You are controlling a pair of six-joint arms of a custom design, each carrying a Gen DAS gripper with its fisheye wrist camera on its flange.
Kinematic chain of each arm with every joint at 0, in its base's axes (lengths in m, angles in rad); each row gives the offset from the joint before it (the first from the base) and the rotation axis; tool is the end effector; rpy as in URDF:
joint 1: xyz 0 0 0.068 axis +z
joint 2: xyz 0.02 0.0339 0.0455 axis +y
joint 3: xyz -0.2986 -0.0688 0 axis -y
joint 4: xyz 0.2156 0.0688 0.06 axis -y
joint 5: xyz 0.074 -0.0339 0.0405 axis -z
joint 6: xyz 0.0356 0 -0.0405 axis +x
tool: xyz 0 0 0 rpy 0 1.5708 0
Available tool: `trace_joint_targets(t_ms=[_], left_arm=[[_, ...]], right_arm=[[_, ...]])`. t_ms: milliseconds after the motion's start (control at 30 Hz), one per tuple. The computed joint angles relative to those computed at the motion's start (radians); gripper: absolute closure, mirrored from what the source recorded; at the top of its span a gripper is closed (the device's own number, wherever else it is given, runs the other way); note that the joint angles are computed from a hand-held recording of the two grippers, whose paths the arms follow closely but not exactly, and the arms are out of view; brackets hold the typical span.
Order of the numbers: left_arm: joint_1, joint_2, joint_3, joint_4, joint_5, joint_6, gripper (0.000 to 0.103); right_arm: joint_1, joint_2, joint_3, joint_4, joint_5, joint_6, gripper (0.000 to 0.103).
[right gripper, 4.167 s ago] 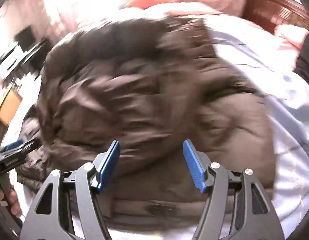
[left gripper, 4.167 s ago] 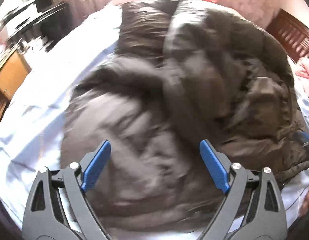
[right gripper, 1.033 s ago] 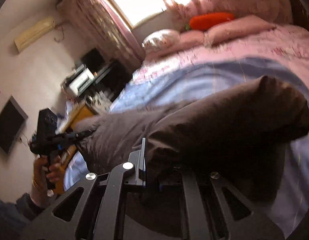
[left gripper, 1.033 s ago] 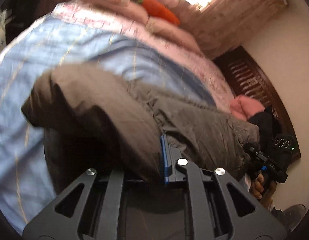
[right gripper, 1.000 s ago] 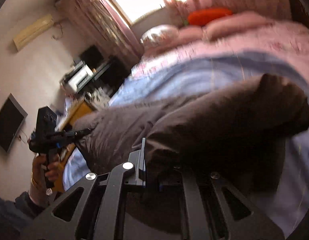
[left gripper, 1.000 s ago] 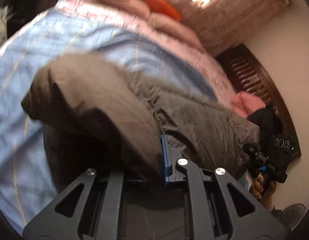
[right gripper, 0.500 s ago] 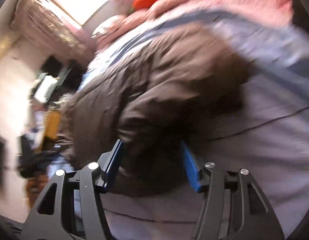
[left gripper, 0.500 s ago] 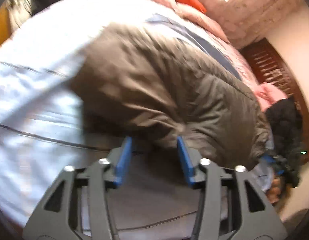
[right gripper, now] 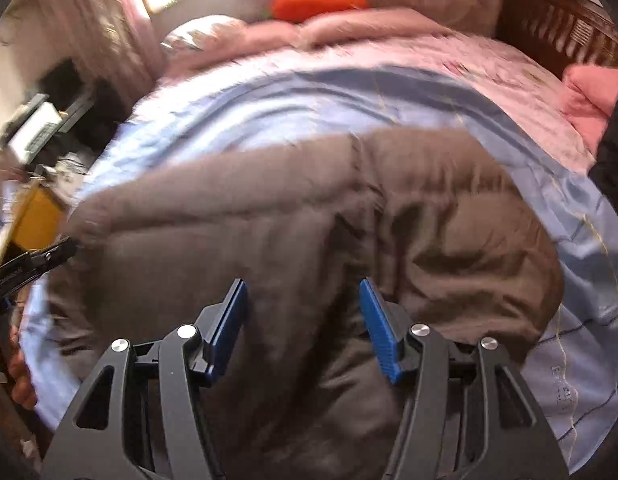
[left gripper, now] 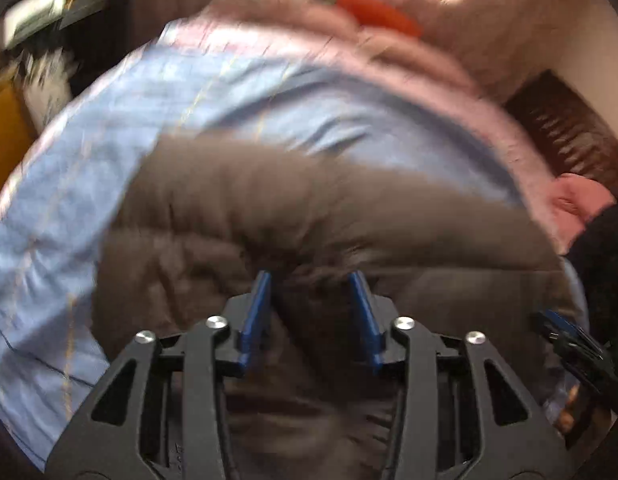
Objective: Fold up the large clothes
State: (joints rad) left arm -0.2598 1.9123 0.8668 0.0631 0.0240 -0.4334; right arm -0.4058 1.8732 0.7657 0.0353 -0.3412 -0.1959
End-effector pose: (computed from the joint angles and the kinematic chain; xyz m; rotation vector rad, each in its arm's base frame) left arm 0.3292 -0.0884 0.1473 -0.2144 2.5716 -0.2947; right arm 0.2899 -0.1116 0.1380 0.1565 2.5571 0.2280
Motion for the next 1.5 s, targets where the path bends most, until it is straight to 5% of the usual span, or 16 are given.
trace_joint_targets(t_ms=[33,133,300,433,467,533,600,800,1033,1167,1200,1233,1267,1333,1433,1500], left_arm=[[0.026,0.025,-0.023,0.029,0.018,0.01,0.084],[0.072,0.088,-0.036,0.063,0.051,0.009,0.096],[0.038,0.093,-0.005,-0.028,-0.031,-0.016,0.098],[-0.107,-0.19,-0.118,-0.022,-0.086,-0.083,0.06],[-0.192,-0.239,-0.123,-0.037,-0.137,-0.089,0.058],[-0.307,-0.23,-0.109,-0.047,-0.18,-0.104,0.059],[-0.364,-0.158,-0.081,-0.049,-0.194,-0.12,0.066],[-0.415,0.081,-0.02,-0.016,-0.253,-0.129,0.068],[-0.407,0.193,0.049,-0.007,-0.287,-0.097,0.068],[-0.392,0.111,0.024,-0.033,-0.243,-0.103,0.068],[-0.389,0.046,-0.01,-0.014,-0.269,-0.094,0.051],[-0.402,-0.024,-0.037,0.006,-0.352,-0.076,0.014],[-0.412,-0.079,-0.043,0.023,-0.453,-0.04,0.002],[-0.391,-0.099,0.013,0.005,-0.483,0.042,0.002],[-0.298,0.007,0.23,-0.145,-0.369,0.127,0.004],[-0.224,0.107,0.359,-0.242,-0.291,0.118,0.025]], right_arm=[[-0.04,0.041,0.003,0.012,-0.033,0.0,0.046],[-0.101,0.117,-0.009,0.081,-0.033,-0.049,0.046],[-0.077,0.104,-0.005,0.052,0.077,-0.042,0.046],[-0.116,-0.156,-0.115,-0.006,-0.055,-0.06,0.046],[-0.108,-0.226,-0.147,-0.029,-0.081,-0.06,0.046],[-0.035,-0.282,-0.194,-0.03,-0.078,-0.039,0.046],[0.104,-0.283,-0.284,0.092,0.06,-0.012,0.046],[0.254,-0.053,-0.362,0.366,0.239,0.051,0.044],[0.264,0.078,-0.342,0.467,0.259,0.046,0.042],[0.217,-0.067,-0.305,0.293,0.178,0.042,0.042],[0.188,-0.132,-0.307,0.29,0.137,0.045,0.04],[0.174,-0.17,-0.299,0.288,0.12,0.05,0.038],[0.162,-0.21,-0.256,0.253,0.11,0.063,0.031],[0.162,-0.172,-0.093,0.118,0.103,0.088,0.024],[0.179,0.018,0.186,-0.095,0.16,0.121,0.024],[0.188,0.128,0.304,-0.155,0.214,0.123,0.024]])
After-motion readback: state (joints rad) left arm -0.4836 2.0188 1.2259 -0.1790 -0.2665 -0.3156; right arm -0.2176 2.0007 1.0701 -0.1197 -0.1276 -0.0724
